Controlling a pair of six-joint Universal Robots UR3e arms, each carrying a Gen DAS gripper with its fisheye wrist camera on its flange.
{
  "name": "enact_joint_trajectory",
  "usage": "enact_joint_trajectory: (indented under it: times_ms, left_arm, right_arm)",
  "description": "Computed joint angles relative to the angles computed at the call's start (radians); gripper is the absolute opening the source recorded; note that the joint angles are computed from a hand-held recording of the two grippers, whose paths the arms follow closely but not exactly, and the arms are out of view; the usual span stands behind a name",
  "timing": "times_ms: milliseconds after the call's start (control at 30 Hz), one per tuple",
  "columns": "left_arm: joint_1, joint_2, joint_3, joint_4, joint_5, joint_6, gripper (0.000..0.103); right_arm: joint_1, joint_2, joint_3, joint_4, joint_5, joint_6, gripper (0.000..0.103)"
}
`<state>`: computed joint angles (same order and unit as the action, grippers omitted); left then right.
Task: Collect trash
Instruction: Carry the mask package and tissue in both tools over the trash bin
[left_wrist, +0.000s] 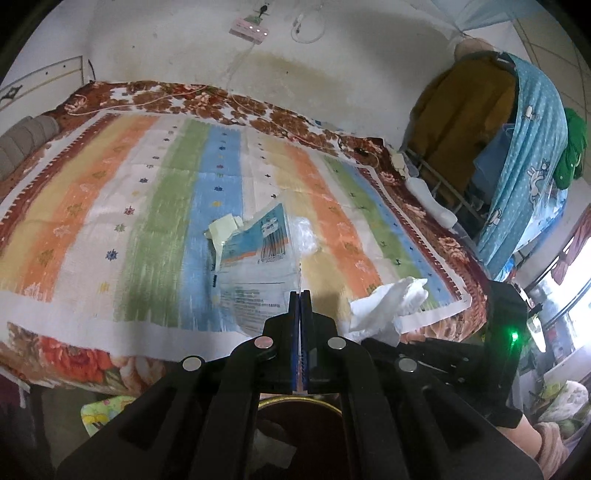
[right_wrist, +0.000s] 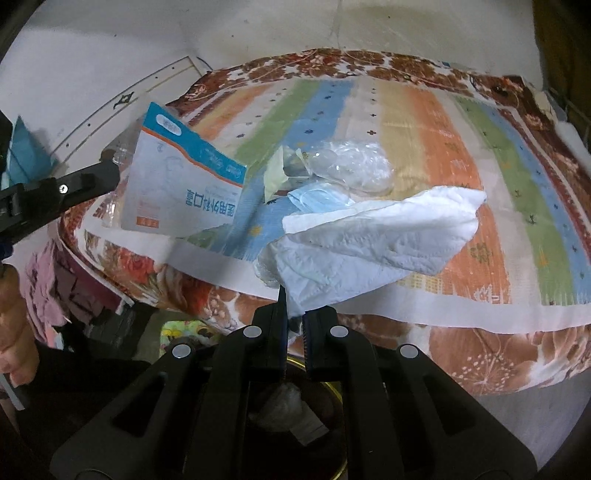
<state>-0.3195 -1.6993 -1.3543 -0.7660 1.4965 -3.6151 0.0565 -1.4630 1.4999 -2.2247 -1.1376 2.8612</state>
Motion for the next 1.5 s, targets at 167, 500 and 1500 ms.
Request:
enact_joint_trajectory:
  times_ms: [167,500,1500]
  left_arm:
    - [-0.042,0.063,-0.080,0.050,0.033,-0.029,0.000]
    - [-0.135,0.151,-0.230,0.151,0.066,-0.059,0.000]
    - [-0.420,0.264,-0.475,0.220,0.203,-0.242,0.000]
  right_arm:
    - [-0.016,-0.069,0.064,0.000,0.036,-0.022,0.005]
    - [-0.082,-0.249,0.245,0.042,0.110,-0.108,0.005]
    - [-0.149,-0.626,0.598,0.299,0.125,-0.288,0.005]
